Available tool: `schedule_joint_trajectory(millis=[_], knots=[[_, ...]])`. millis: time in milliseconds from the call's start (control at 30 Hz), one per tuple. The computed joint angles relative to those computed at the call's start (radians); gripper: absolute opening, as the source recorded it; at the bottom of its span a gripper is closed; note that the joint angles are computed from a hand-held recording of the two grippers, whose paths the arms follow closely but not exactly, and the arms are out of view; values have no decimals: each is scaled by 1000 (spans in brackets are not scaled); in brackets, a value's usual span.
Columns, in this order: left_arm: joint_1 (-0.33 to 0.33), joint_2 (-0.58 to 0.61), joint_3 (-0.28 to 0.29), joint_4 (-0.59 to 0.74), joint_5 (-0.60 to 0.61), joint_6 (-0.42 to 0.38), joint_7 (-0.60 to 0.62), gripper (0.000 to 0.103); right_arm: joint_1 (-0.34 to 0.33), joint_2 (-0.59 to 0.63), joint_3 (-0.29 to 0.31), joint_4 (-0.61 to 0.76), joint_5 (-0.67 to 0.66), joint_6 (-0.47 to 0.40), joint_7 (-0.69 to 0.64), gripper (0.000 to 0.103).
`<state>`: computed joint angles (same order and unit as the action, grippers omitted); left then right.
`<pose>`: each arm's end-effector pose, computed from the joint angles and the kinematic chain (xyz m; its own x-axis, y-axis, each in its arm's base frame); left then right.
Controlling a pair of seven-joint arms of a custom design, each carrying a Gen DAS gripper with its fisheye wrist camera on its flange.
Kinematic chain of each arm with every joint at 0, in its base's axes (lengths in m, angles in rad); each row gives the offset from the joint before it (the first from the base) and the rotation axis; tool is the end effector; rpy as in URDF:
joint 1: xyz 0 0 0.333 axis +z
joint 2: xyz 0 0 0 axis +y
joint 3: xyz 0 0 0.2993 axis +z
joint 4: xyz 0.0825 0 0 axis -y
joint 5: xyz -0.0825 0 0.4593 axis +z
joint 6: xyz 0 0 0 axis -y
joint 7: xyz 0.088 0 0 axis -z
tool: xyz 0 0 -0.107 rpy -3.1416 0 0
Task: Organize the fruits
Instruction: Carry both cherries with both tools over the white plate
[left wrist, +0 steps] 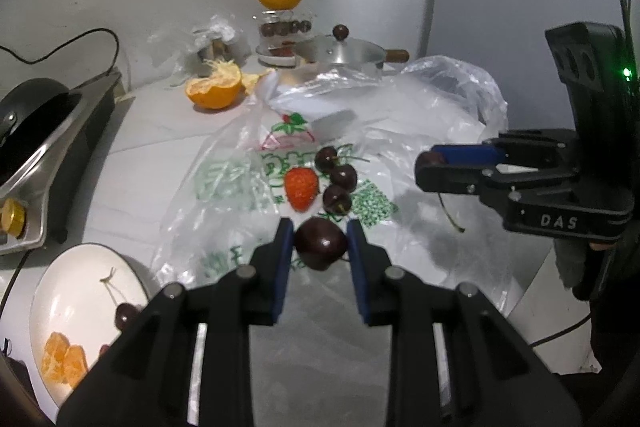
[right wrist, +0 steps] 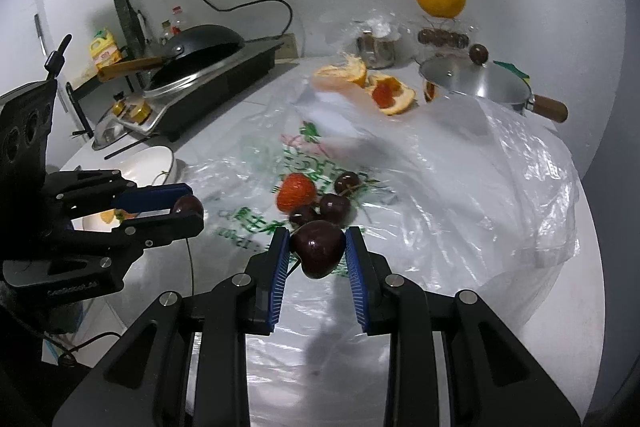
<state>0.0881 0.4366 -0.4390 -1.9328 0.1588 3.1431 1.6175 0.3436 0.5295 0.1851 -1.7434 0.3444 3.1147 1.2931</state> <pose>0.6784 -0.2395 0.3115 -0.4397 -0.8976 0.0306 -0.6189 0.2781 -0.7346 0.6799 0.3444 0.3097 0.4446 -0.8833 -0.1485 -0.6422 -0.1988 -0.7403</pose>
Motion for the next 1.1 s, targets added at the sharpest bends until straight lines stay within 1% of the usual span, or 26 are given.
schedule_joint_trajectory(millis=[167, 233, 333, 433, 700, 800, 967, 1100], knots=[[53, -31, -38, -49, -4, 30, 2, 28, 39, -11, -23, -4, -16, 5, 15, 30], [73, -46, -50, -72, 0, 46, -4, 28, 65, -12, -41, 0, -28, 6, 30, 30], [123, -66, -85, -106, 12, 68, -14, 28, 98, -12, -66, 5, -47, 5, 53, 30], [158, -86, -102, -137, 36, 91, -38, 28, 130, -11, -88, 12, -68, 3, 76, 30], [296, -126, -182, -214, 131, 142, -126, 28, 213, 4, -151, 45, -134, -16, 149, 30], [369, -132, -230, -241, 179, 160, -164, 28, 247, 13, -178, 64, -166, -31, 181, 30], [468, -135, -289, -273, 265, 188, -234, 28, 301, 22, -223, 86, -227, -51, 241, 30], [531, -140, -316, -295, 336, 215, -297, 28, 337, 35, -252, 113, -278, -73, 290, 30]])
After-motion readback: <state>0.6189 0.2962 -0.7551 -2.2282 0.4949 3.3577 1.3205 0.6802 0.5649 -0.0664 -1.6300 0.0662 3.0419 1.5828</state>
